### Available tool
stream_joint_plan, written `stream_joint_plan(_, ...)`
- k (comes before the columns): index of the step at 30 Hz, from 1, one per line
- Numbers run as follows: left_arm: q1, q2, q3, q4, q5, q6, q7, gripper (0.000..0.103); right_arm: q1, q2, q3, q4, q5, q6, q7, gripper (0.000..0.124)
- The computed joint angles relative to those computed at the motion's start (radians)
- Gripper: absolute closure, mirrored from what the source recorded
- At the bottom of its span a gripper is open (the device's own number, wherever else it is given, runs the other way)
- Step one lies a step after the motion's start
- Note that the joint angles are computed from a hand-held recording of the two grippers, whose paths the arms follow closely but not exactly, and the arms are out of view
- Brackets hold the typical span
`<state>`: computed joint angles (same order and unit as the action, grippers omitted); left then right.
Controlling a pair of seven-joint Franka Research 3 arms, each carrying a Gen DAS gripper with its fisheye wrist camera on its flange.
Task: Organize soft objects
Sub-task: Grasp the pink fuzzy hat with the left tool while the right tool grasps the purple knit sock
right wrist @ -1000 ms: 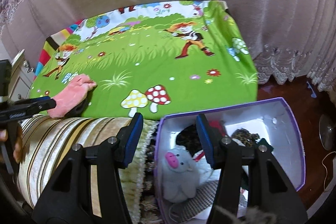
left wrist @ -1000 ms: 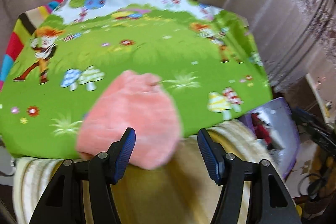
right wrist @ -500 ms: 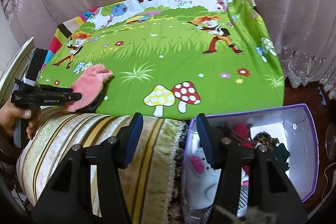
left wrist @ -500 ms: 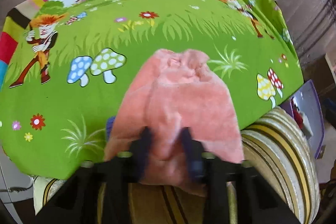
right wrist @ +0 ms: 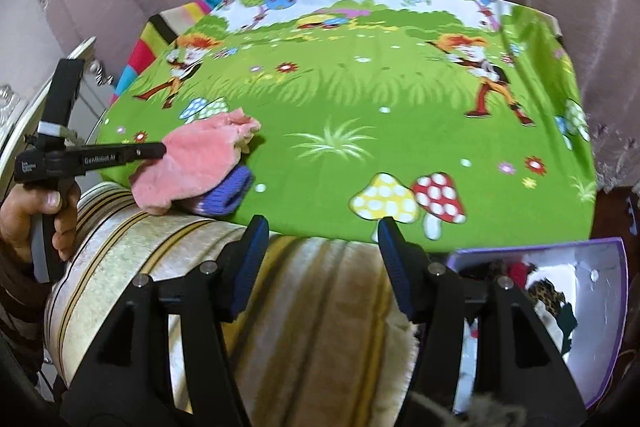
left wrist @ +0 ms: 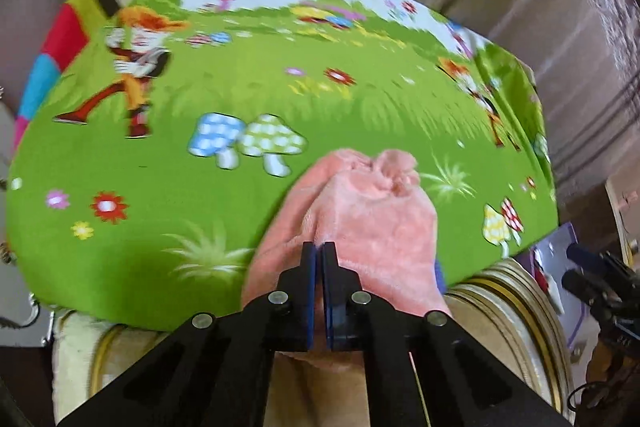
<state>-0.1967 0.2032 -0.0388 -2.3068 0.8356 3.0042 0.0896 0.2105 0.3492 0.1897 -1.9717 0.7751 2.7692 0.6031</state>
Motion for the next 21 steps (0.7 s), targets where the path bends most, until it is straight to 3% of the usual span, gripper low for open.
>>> stream_joint_plan(3, -0.009, -0.035, 0.040, -0.037, 0.081, -0.005, -0.103, 0.100, 0.021, 0.016, 0.001, 0.023, -0.036, -0.026, 0.021, 0.060)
stream_joint_plan(8, 0.038, -0.068, 0.031, -0.081, 0.173, -0.007, -0.202, 0.100, 0.062, 0.062, -0.002, 0.089, -0.115, -0.093, 0.077, 0.056)
stream_joint_plan(13, 0.089, -0.072, 0.030, -0.113, 0.225, 0.050, -0.279, 0.100, 0.106, 0.111, -0.005, 0.151, -0.204, -0.129, 0.125, 0.052)
stream_joint_plan(21, 0.127, -0.075, 0.055, -0.143, 0.333, 0.098, -0.427, 0.100, 0.215, 0.201, -0.046, 0.244, -0.452, -0.154, 0.189, 0.041)
